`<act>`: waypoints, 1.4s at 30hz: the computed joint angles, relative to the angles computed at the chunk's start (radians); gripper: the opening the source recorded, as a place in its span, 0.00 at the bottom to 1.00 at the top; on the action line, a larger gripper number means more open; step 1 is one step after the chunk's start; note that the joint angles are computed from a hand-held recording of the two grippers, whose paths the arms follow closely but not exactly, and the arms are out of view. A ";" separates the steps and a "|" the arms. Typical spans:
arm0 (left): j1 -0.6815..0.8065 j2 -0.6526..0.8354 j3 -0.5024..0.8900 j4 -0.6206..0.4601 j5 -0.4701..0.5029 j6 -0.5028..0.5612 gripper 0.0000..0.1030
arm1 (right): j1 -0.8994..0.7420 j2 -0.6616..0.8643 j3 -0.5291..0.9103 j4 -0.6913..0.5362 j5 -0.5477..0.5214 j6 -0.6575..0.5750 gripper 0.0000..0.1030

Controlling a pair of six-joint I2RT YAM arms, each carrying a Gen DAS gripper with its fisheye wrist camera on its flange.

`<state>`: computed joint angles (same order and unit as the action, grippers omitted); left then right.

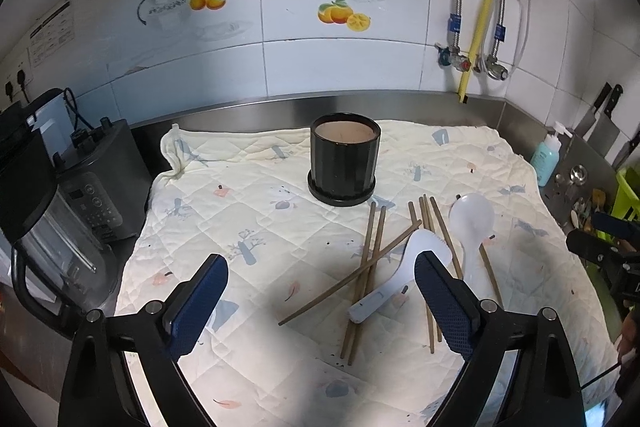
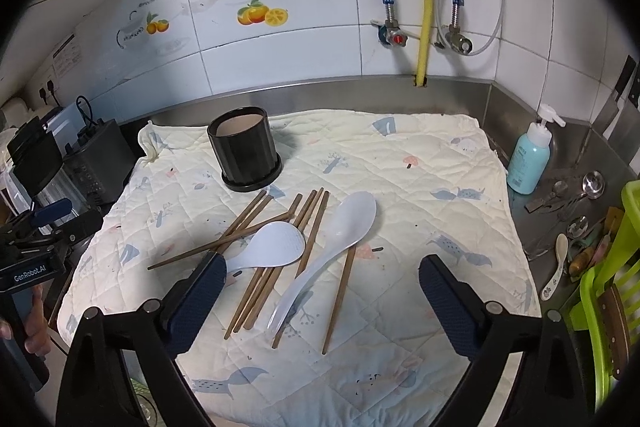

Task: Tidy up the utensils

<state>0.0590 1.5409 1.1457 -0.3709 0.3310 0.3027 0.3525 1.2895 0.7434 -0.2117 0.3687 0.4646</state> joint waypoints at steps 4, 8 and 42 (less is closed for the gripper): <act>0.003 0.050 0.032 -0.017 0.040 0.040 0.92 | -0.009 0.014 0.001 0.001 -0.012 0.007 0.95; -0.010 0.116 0.077 -0.052 0.077 0.082 0.89 | -0.024 0.033 0.003 0.007 -0.030 0.022 0.91; -0.325 0.807 0.694 -0.337 0.020 0.406 0.87 | -0.126 0.141 0.033 0.009 -0.072 0.090 0.89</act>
